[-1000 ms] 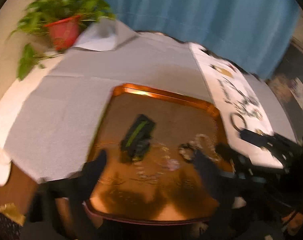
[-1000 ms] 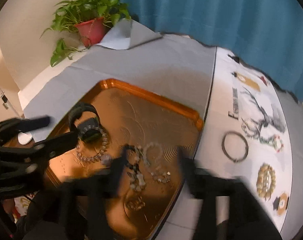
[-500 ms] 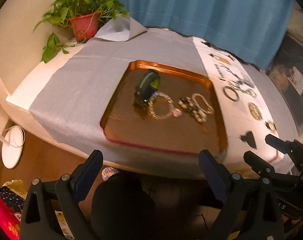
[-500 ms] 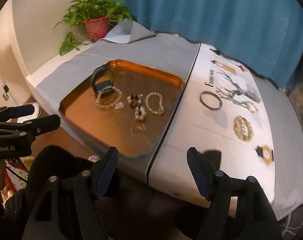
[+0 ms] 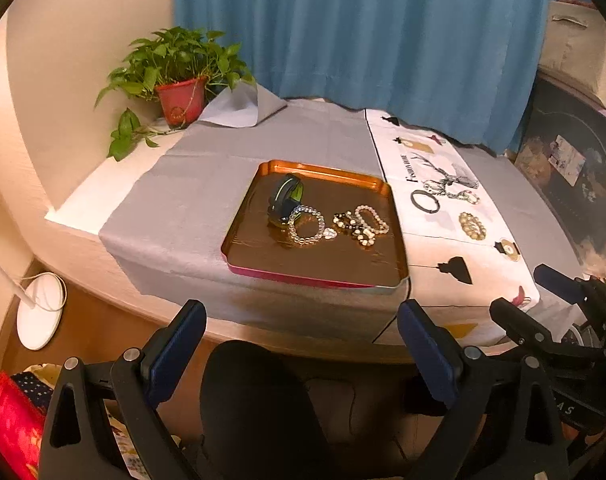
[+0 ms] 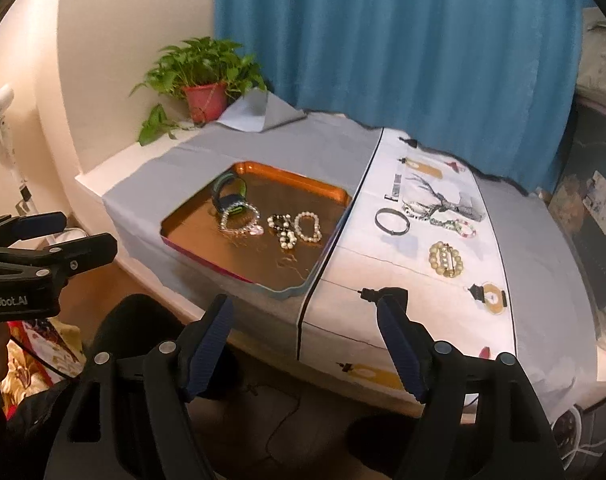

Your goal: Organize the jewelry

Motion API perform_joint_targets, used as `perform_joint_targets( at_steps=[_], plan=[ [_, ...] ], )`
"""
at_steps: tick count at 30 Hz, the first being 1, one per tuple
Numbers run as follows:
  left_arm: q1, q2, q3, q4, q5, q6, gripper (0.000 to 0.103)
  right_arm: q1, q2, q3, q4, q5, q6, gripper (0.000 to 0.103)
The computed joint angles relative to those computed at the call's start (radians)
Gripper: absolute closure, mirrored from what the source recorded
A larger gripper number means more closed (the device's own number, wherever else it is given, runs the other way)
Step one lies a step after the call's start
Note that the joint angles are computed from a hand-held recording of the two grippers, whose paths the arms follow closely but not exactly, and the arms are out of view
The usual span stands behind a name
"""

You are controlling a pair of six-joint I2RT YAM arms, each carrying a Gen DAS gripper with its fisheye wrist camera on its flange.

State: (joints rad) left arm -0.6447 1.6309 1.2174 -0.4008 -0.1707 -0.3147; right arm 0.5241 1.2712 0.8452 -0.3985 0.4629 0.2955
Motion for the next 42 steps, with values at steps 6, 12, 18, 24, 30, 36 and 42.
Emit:
perform_joint_targets(
  at_steps=[6,12,18,24,30,36,42],
  plan=[
    [-0.054,-0.079,-0.037,-0.010,-0.052,-0.003,0.008,0.073,-0.098,-0.035,-0.050,0.060,0.044,0.028],
    [-0.098,-0.131,-0.060,-0.014,-0.098,0.002,0.008,0.132,-0.172,-0.056,-0.092,0.109,0.074,0.028],
    [-0.106,-0.158,-0.078,-0.015,-0.108,-0.006,0.008,0.158,-0.191,-0.059,-0.106,0.128,0.086,0.027],
    [-0.107,-0.165,-0.081,-0.018,-0.110,-0.002,0.008,0.171,-0.188,-0.058,-0.113,0.139,0.102,0.027],
    [-0.112,-0.164,-0.078,-0.024,-0.115,-0.002,0.008,0.178,-0.194,-0.064,-0.116,0.144,0.108,0.027],
    [-0.120,-0.154,-0.068,-0.034,-0.121,-0.007,0.008,0.194,-0.201,-0.069,-0.136,0.148,0.130,0.027],
    [-0.117,-0.118,-0.040,-0.041,-0.113,-0.001,0.008,0.149,-0.201,-0.082,-0.114,0.111,0.109,0.027]
  ],
)
